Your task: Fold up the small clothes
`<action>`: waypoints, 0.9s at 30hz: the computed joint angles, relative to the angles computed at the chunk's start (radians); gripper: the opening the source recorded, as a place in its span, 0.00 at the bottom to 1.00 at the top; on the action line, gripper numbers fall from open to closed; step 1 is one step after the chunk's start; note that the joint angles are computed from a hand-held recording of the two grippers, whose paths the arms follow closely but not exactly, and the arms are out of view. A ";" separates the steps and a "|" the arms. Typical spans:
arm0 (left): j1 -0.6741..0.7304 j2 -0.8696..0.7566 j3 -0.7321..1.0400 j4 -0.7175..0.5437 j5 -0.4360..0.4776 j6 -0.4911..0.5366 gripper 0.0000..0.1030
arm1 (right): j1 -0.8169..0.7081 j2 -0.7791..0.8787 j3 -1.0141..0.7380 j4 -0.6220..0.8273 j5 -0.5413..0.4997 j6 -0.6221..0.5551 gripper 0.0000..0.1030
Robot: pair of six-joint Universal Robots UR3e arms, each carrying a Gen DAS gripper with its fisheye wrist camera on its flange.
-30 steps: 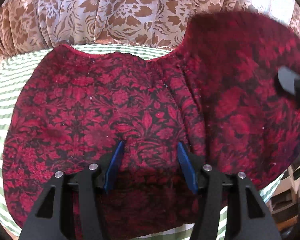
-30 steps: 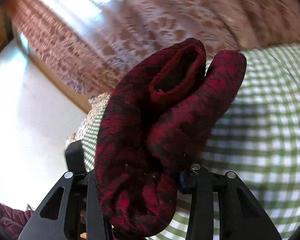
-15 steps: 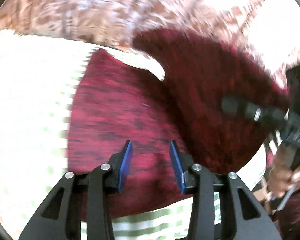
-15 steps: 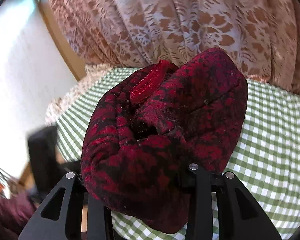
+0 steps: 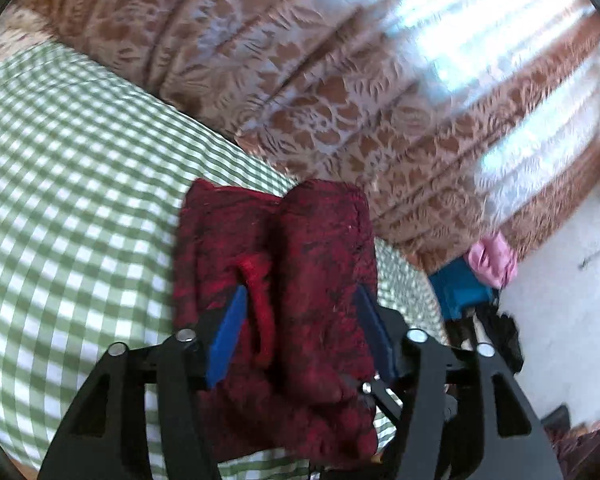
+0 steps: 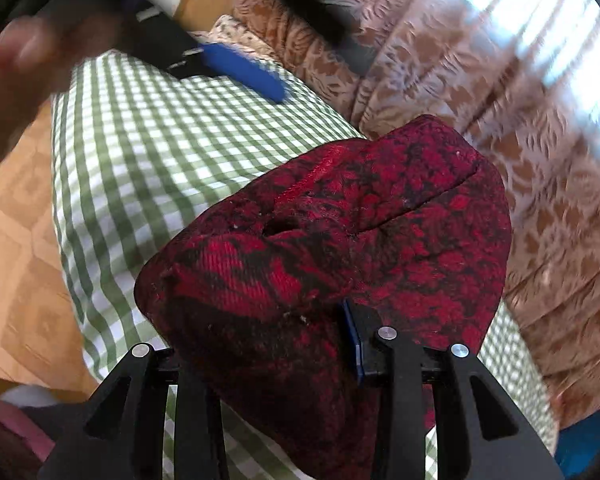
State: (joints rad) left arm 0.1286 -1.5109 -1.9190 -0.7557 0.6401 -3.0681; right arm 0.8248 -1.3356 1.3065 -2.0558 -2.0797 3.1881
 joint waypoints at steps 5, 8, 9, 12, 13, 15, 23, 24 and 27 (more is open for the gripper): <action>-0.155 -0.221 0.296 -0.110 0.115 0.013 0.58 | 0.012 -0.031 0.068 -0.066 -0.028 -0.029 0.34; -0.239 -0.321 0.443 -0.186 0.206 0.033 0.51 | 0.022 -0.038 0.099 -0.109 -0.038 -0.036 0.34; -0.261 -0.358 0.497 -0.228 0.212 0.048 0.42 | 0.021 -0.045 0.119 -0.135 -0.041 -0.037 0.34; -0.285 -0.366 0.527 -0.213 0.225 0.037 0.18 | 0.015 -0.090 0.190 -0.214 -0.034 -0.042 0.48; -0.289 -0.354 0.522 -0.202 0.228 0.030 0.17 | 0.004 -0.114 0.213 -0.238 -0.008 -0.051 0.60; -0.310 -0.335 0.535 -0.194 0.272 0.019 0.16 | -0.036 -0.199 0.260 -0.259 0.117 -0.069 0.76; -0.277 -0.233 0.495 -0.251 0.363 0.061 0.16 | -0.520 -0.727 0.394 0.061 0.867 -0.087 0.90; -0.267 -0.224 0.477 -0.246 0.361 0.062 0.16 | -0.612 -0.792 0.420 0.101 0.929 -0.085 0.90; -0.241 -0.202 0.436 -0.237 0.368 0.052 0.16 | -0.658 -0.811 0.471 0.085 0.893 -0.020 0.80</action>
State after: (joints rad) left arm -0.1124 -1.7131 -1.4827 -0.9928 1.0079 -3.0156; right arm 0.1664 -2.1469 1.7771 -1.9706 -1.1868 3.1684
